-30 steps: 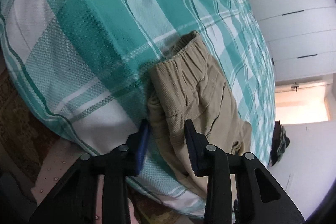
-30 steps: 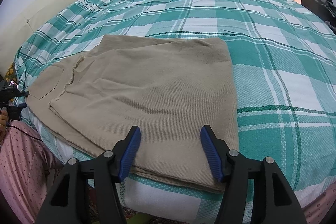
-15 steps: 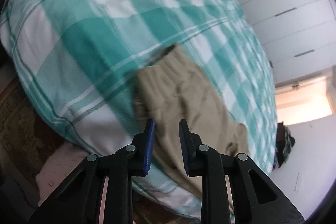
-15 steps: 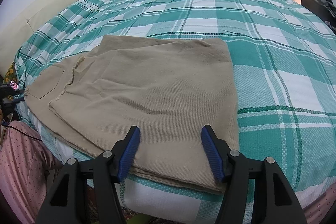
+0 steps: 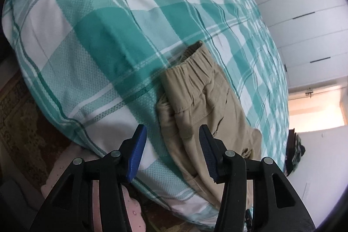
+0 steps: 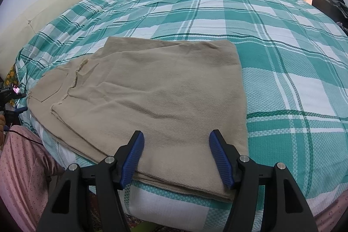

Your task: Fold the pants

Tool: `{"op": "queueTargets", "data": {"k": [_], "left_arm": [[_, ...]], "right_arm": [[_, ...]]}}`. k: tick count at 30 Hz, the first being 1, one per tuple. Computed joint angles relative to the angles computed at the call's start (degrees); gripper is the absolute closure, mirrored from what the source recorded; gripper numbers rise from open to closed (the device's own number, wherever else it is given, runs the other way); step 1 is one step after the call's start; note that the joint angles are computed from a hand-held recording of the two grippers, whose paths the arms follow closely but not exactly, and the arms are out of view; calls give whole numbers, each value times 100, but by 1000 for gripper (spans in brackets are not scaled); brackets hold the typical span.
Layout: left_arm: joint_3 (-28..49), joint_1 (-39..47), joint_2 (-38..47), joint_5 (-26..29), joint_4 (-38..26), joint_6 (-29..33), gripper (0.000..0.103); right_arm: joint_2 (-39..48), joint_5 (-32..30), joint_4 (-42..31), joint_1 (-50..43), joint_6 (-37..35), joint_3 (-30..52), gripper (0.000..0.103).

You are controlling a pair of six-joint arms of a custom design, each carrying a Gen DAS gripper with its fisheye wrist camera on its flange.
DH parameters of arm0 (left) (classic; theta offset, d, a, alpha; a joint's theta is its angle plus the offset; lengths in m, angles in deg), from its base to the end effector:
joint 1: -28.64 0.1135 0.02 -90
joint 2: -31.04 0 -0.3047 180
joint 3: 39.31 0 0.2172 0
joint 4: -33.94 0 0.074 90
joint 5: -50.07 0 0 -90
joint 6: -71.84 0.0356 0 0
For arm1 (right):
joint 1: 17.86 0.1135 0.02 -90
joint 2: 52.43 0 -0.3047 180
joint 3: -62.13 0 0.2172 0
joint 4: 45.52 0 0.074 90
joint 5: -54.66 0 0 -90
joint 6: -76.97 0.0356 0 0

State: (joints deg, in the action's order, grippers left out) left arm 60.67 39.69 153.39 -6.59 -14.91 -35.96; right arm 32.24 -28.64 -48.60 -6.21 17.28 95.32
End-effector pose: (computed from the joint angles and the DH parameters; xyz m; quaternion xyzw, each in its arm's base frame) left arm 0.4133 0.0608 0.1900 -0.1901 0.9270 -0.2917 0.1394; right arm 0.1873 0.0344 0.1579 0.1717 0.9355 0.0568 0.3036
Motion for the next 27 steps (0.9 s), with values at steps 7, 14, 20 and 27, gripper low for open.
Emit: {"op": "queueTargets", "data": {"k": [7, 14, 20, 27], "left_arm": [[127, -142, 130, -1, -13, 51, 67], [516, -290, 468, -146, -224, 50, 65], [9, -97, 143, 138, 162, -306, 87], [-78, -136, -402, 302, 170, -427, 89]], "right_arm": [[7, 23, 7, 19, 16, -5, 40], [9, 28, 14, 16, 10, -8, 40], [8, 32, 19, 28, 23, -12, 40], [2, 39, -14, 56, 45, -4, 40]]}}
